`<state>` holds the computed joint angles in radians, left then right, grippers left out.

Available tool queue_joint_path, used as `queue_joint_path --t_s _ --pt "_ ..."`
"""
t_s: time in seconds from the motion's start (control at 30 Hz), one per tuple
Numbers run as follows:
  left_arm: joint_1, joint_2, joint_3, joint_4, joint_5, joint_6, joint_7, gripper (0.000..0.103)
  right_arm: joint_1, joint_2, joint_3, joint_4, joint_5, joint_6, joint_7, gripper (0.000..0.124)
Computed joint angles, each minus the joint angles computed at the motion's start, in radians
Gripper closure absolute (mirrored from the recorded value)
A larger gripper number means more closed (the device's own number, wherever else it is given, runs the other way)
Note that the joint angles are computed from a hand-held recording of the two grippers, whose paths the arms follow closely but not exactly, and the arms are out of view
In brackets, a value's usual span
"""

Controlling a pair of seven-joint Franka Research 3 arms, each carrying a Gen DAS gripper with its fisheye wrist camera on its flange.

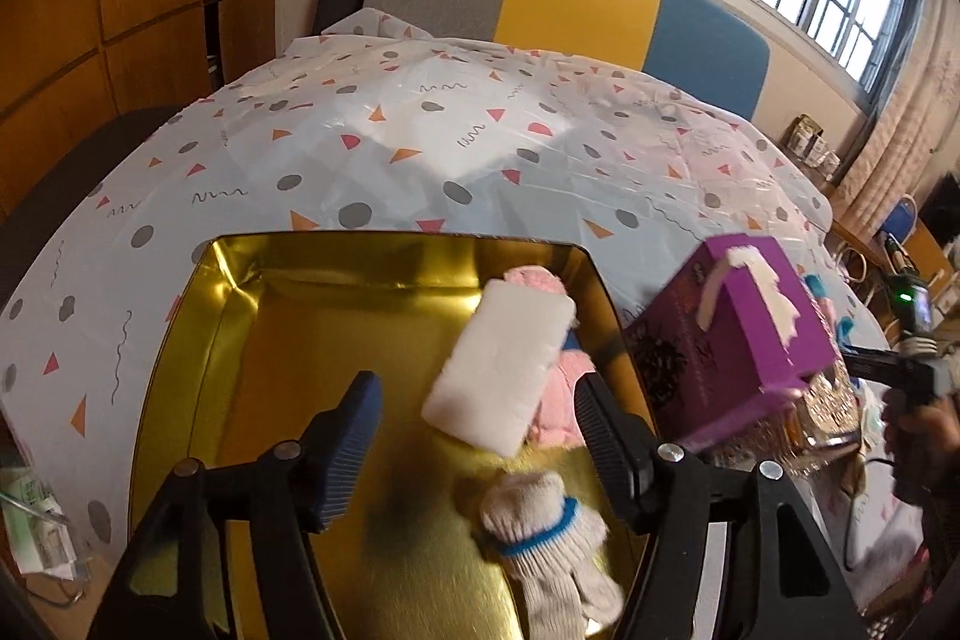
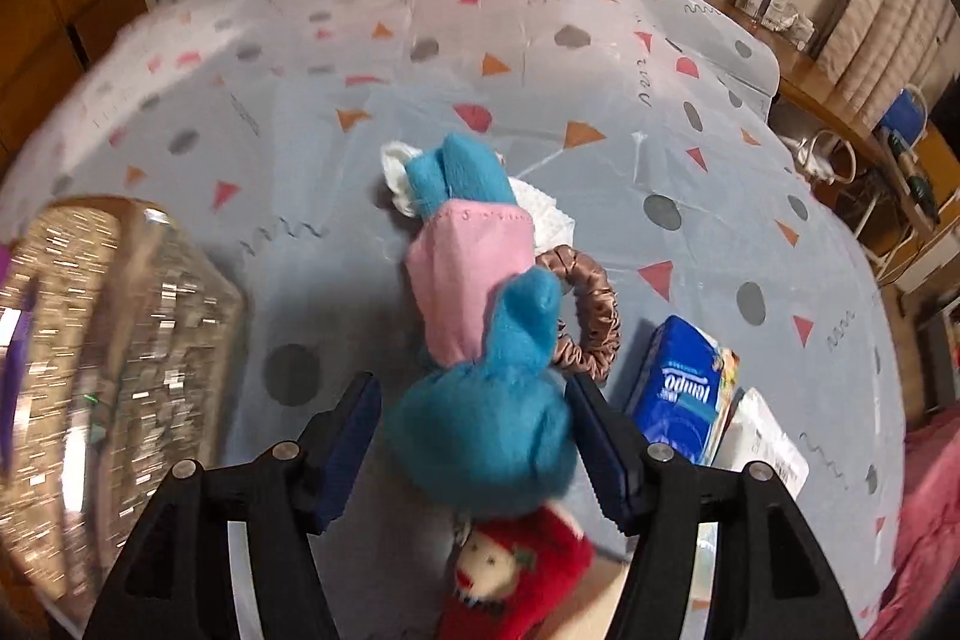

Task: Organize soft objects
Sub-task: 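Grasp the blue plush toy with the right tool, then carry the blue plush toy into the gold tray and open the right tool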

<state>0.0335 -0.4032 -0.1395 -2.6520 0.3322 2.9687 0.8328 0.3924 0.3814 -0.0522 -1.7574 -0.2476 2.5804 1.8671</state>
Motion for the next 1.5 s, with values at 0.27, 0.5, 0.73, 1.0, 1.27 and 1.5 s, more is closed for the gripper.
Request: queue_joint_path --t_s 0.27,0.5,0.73,1.0,1.27,1.5 --pt "-0.070 -0.047 0.017 -0.041 -0.055 -0.007 0.041 0.036 0.013 0.001 -0.017 -0.009 -0.031 0.015 0.053 0.078" --pt "-0.101 -0.070 0.003 -0.055 -0.061 0.002 0.050 0.035 -0.016 -0.142 -0.005 -0.152 -0.009 0.111 0.123 0.078" --pt "-0.096 -0.119 -0.051 -0.079 -0.020 -0.016 0.029 0.033 -0.052 -0.192 0.016 -0.203 -0.010 0.093 0.200 0.078" --pt "-0.088 -0.180 -0.080 -0.119 0.028 -0.024 -0.014 0.030 -0.058 -0.215 0.061 -0.191 0.034 0.131 0.177 0.078" --pt "-0.080 -0.221 -0.087 -0.148 0.055 -0.030 -0.034 0.029 0.006 -0.194 0.103 -0.088 0.058 0.172 0.095 0.078" --pt "-0.075 -0.242 -0.085 -0.168 0.061 -0.031 -0.043 0.029 0.064 -0.150 0.147 0.019 0.144 0.185 -0.030 0.078"
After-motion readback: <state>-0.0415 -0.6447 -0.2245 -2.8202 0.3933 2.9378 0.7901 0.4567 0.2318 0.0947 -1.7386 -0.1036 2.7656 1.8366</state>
